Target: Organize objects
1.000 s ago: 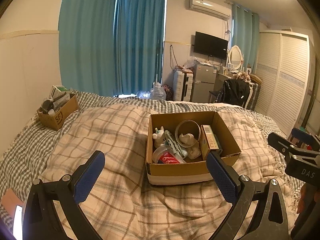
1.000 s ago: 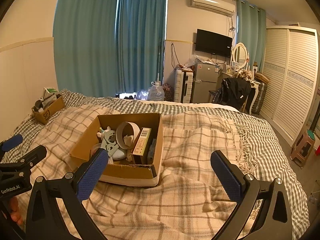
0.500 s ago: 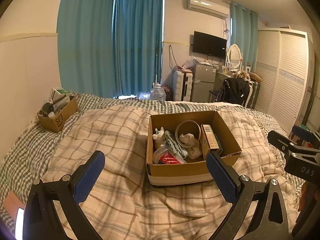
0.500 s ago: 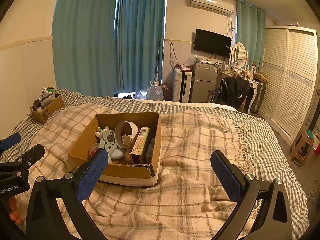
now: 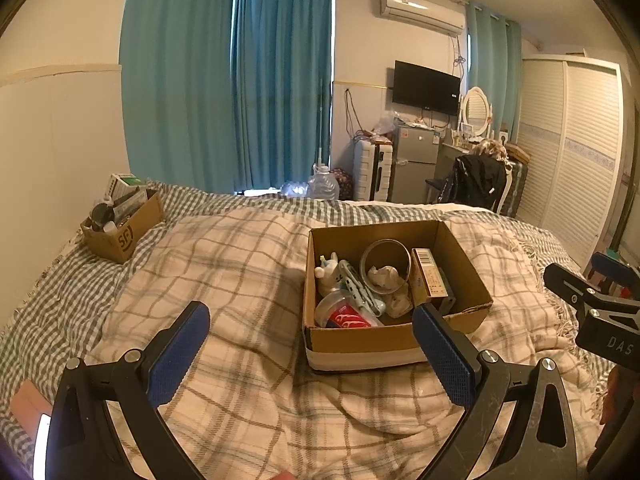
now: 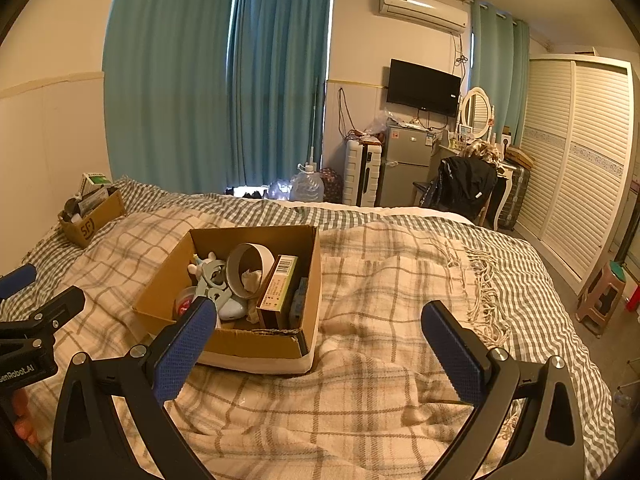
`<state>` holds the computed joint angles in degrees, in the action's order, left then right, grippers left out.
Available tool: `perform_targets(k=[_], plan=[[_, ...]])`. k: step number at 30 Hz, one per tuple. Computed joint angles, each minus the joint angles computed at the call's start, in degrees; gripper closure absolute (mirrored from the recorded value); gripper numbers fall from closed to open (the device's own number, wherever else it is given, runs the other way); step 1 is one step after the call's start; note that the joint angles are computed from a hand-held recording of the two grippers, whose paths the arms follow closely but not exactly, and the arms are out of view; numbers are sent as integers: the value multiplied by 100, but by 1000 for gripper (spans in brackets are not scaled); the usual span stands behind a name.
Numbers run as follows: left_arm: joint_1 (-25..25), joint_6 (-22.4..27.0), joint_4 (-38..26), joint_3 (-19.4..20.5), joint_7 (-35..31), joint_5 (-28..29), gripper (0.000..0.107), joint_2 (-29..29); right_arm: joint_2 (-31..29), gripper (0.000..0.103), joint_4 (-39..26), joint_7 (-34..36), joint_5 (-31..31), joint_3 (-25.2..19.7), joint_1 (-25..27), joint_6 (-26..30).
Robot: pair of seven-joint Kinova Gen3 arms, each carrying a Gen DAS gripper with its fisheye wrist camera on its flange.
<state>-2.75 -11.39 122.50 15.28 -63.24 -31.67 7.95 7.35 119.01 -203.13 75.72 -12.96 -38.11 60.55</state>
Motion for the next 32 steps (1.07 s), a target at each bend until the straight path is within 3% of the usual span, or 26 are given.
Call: perform_targets(k=[4,9,26,30,32], plan=[[112,10,0,-123,-172,168,4,3,6,0,0,-1,-7,-4,-7,7],[-286,27,-5,232,289,-291,4,20,25,0,-8,5,-9,-2,-14,13],[171,-2,43,-176,-205,186,4,-6,34,0,-20,76,-34,12,-7,-36],[-20,-74,80,-5,-76,-4,4,-8,60,0,-34,79,-17,19,-11,-50],[187,-89,98,-203,-274,203,4,-25,61,0,-40,79,-28,22,-16,-40]])
